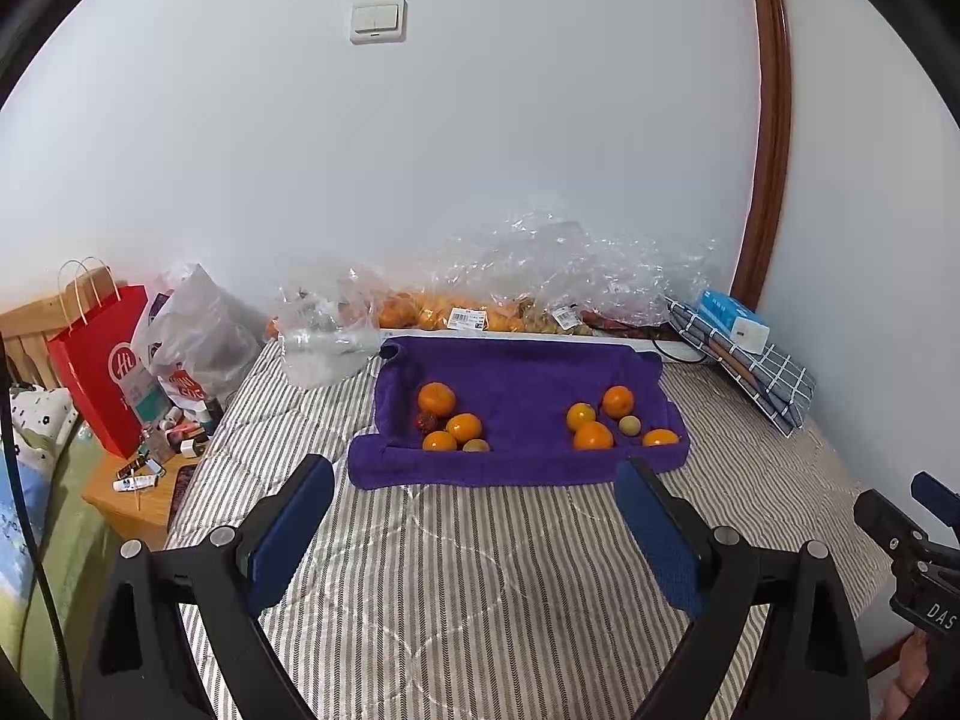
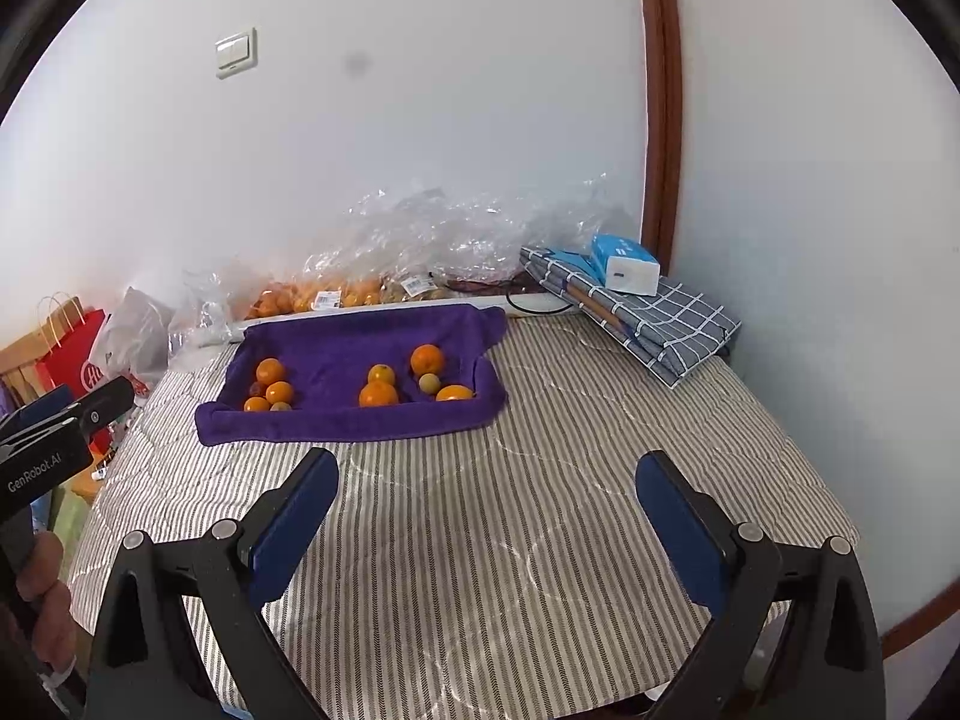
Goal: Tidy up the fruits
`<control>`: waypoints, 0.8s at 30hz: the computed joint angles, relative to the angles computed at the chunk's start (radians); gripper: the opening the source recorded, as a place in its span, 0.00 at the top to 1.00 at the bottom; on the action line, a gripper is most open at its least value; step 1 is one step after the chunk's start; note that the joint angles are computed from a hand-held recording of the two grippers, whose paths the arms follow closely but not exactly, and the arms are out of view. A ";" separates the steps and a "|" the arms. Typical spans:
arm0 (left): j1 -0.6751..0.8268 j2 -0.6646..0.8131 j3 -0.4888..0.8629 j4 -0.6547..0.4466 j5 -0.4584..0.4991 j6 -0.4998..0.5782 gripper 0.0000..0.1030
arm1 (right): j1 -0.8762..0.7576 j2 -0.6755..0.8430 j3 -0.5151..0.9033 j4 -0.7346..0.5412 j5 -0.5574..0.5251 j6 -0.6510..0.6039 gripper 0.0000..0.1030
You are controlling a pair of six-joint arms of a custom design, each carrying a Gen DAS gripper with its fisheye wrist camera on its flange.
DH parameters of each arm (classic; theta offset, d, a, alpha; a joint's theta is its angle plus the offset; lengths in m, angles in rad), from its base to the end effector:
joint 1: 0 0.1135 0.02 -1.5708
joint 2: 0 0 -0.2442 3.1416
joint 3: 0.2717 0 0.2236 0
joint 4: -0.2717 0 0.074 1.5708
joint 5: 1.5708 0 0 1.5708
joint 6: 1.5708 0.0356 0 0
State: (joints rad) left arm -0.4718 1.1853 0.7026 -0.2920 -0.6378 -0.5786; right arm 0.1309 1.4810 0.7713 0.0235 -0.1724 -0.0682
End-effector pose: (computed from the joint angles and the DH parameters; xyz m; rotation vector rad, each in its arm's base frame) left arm 0.2057 -0.0812 0.2212 -0.4131 2.1324 0.1610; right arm 0.2817 0.0433 0.1928 -0.3156 2.2327 0.2280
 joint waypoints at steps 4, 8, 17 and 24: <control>-0.003 0.005 0.006 -0.002 -0.003 0.006 0.08 | 0.002 -0.004 -0.002 0.001 0.006 0.004 0.04; -0.006 0.001 0.005 -0.006 -0.008 0.003 0.08 | 0.001 -0.008 -0.007 0.002 0.003 0.004 0.04; -0.013 0.000 0.006 -0.008 -0.012 0.000 0.08 | 0.003 -0.019 -0.015 0.003 0.005 0.006 0.04; -0.013 -0.005 0.004 -0.006 -0.013 0.009 0.08 | 0.001 -0.024 -0.019 0.003 0.002 0.005 0.04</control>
State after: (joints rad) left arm -0.4845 1.1802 0.7063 -0.2983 -0.6512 -0.5695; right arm 0.1320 1.4569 0.7520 0.0269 -0.1704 -0.0631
